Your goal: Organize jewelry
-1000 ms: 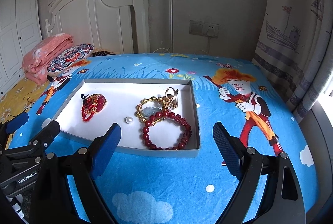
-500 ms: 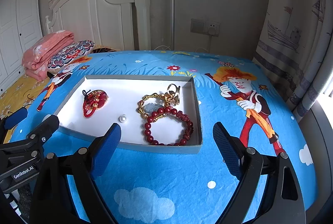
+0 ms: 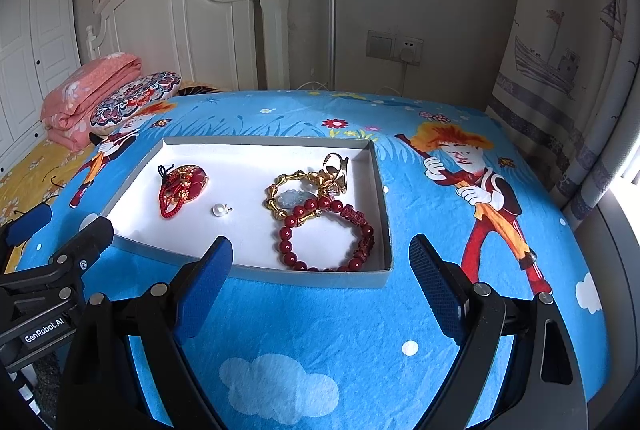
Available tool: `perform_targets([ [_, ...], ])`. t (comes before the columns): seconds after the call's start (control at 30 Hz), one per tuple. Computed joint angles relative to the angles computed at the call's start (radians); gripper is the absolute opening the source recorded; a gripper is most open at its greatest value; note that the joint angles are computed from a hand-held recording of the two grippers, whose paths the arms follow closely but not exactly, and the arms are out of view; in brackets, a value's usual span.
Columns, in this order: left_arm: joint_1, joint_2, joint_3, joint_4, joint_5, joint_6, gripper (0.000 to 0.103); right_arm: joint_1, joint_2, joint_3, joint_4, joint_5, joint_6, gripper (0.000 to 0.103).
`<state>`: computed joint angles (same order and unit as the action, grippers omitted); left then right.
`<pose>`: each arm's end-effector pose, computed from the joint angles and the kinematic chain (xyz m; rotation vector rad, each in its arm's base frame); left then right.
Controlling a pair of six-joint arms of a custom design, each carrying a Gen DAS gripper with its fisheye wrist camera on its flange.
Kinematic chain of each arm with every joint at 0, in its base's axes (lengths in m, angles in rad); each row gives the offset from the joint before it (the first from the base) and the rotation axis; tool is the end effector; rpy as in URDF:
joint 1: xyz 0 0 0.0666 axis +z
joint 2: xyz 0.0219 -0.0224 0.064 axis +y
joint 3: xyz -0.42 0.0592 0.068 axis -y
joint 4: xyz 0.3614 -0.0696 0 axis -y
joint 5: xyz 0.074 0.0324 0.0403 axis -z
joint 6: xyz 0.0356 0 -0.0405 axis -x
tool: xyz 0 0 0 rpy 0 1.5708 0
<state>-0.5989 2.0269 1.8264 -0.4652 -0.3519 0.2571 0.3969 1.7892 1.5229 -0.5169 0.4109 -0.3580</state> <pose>0.5902 -0.3885 0.3392 0.1853 2.1827 -0.0874 0.5621 0.2198 0.3554 0.1522 2.2708 -0.0920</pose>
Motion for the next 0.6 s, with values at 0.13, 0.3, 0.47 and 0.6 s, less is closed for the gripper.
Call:
perform_targets([
  [0.13,0.0,0.0,-0.001,-0.001,0.002,0.004,0.098,0.0,0.0,0.0,0.0,0.001,-0.002,0.084],
  [0.3,0.0,-0.001,-0.003,0.0,0.002,0.003,0.098,0.0,0.0,-0.002,0.001,0.002,-0.002,0.084],
  [0.47,0.001,-0.001,-0.004,-0.002,0.001,0.007,0.098,0.0,0.0,-0.002,0.001,0.001,-0.002,0.084],
  [0.6,0.003,0.0,-0.004,-0.006,0.005,0.014,0.098,0.0,0.0,-0.001,0.0,0.002,-0.002,0.084],
])
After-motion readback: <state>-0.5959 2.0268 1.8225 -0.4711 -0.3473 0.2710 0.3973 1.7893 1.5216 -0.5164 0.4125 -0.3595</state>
